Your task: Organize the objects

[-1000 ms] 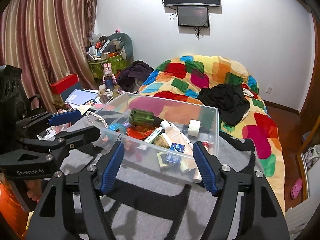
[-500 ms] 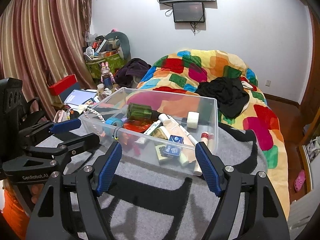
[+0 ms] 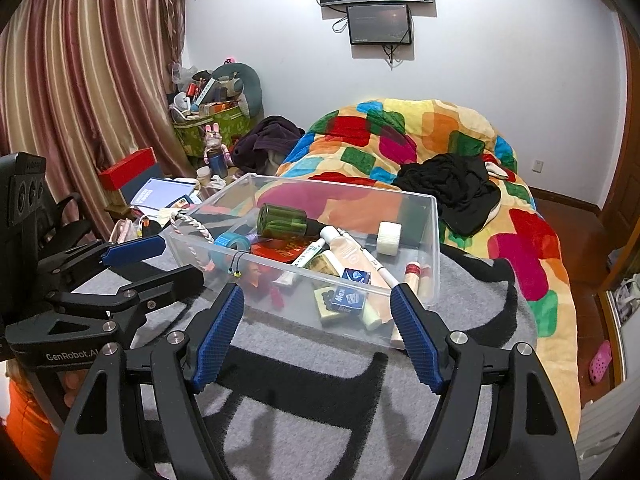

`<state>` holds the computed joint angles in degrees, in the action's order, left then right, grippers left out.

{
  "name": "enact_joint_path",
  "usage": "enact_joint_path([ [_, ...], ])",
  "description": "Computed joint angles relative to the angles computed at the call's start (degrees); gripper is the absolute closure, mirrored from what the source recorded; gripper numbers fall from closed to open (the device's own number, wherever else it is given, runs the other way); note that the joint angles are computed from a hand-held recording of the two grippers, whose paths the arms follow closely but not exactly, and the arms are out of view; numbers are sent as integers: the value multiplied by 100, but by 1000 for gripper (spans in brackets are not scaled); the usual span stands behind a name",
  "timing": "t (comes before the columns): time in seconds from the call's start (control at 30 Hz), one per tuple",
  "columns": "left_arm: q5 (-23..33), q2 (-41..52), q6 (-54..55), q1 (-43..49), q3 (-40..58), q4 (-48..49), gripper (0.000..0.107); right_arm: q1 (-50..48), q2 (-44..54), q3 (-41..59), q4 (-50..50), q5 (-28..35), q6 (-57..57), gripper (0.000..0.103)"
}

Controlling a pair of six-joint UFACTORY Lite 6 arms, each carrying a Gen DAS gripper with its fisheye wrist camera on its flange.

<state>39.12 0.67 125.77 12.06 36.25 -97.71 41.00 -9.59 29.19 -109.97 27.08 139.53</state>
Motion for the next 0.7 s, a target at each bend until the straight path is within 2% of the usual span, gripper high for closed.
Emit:
enact_joint_path([
  [0.23,27,-39,-83,33,7,81,32,72,-14,2,84,46,-37,30],
  [0.7,21,-280,-13,77,-156,-7,14,118,-111,-7,217,43,-154,30],
])
